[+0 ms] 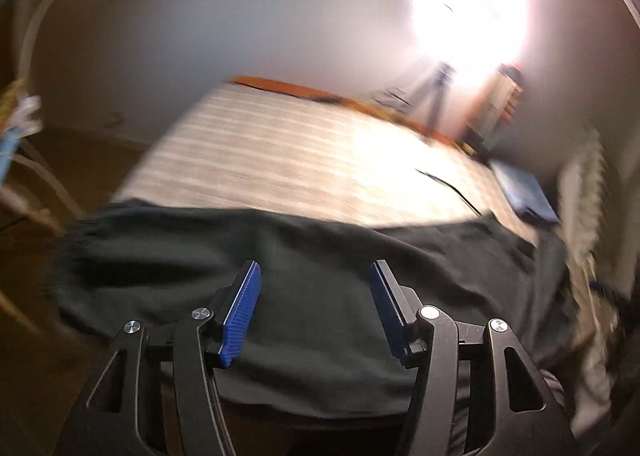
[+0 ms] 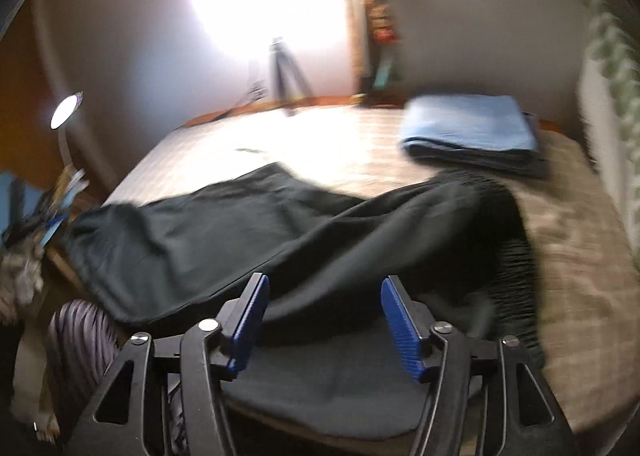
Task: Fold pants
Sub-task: 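Open both tools to release the folded trousers onto the bed, then grasp the elastic waistband with the right tool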
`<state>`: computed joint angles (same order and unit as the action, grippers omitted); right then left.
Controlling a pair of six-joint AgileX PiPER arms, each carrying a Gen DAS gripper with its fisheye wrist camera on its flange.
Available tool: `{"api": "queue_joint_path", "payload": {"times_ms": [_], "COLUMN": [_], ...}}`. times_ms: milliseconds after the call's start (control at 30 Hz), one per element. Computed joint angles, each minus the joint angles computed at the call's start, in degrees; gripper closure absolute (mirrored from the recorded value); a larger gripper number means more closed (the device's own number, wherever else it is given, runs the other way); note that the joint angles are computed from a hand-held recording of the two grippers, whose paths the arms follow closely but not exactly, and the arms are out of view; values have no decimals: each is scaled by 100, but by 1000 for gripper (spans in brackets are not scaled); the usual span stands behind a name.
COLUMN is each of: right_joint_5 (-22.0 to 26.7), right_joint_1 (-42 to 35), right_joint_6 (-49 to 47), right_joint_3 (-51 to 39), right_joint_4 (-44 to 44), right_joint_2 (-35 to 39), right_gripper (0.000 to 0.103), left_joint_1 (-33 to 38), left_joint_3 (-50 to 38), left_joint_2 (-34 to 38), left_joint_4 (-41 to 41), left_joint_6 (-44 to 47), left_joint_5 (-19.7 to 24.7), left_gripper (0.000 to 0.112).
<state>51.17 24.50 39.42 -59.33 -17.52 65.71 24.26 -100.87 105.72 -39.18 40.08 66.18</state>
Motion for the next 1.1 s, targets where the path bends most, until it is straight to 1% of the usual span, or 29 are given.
{"api": "queue_joint_path", "payload": {"times_ms": [33, 167, 267, 367, 400, 467, 500, 567, 667, 800, 900, 933, 1000, 1100], "right_joint_5": [53, 148, 270, 388, 460, 572, 645, 848, 1110, 1329, 1285, 1233, 993, 745], "right_joint_1": [-169, -1100, -1702, -2439, -2586, -2798, -2936, -3287, -3590, -3787, -3870, -3902, -3930, -3985], "right_joint_6": [-63, -917, -1653, -2614, -2842, -3109, -3309, -3829, -4211, -4529, -4757, -4836, -5044, -5418], "right_joint_3": [-106, -700, -1281, -1967, -2106, -2499, -2673, -3084, -3603, -3931, -3919, -3866, -3614, -3237], "right_joint_4": [34, 449, 721, 1471, 1586, 1552, 1684, 2186, 2440, 2590, 2684, 2771, 2928, 3301], "right_joint_2": [49, 414, 983, 1706, 1856, 2312, 2499, 2961, 3673, 4330, 4574, 4600, 4520, 4324], "right_gripper": [34, 33, 31, 29, 29, 28, 27, 21, 21, 21, 21, 22, 31, 60], "left_joint_1": [-179, -743, -1099, -1397, -1462, -1602, -1639, -1690, -1755, -1815, -1873, -1891, -1916, -1947], "left_joint_3": [134, 632, 1009, 1284, 1319, 1434, 1454, 1435, 1398, 1404, 1346, 1327, 1311, 1321], "left_joint_2": [-47, -283, -459, -510, -516, -489, -469, -381, -229, -160, -125, -112, -101, -119], "left_joint_4": [0, 118, 197, 316, 379, 538, 589, 718, 830, 942, 1039, 1074, 1114, 1183], "left_joint_6": [89, 282, 437, 525, 521, 537, 533, 443, 271, 201, 165, 140, 114, 73], "left_joint_5": [15, -41, -77, -146, -153, -244, -263, -270, -290, -382, -402, -409, -429, -466], "left_gripper": [56, 56, 56, 56, 56, 56, 56, 56, 56, 56, 56, 56, 56, 56]}}
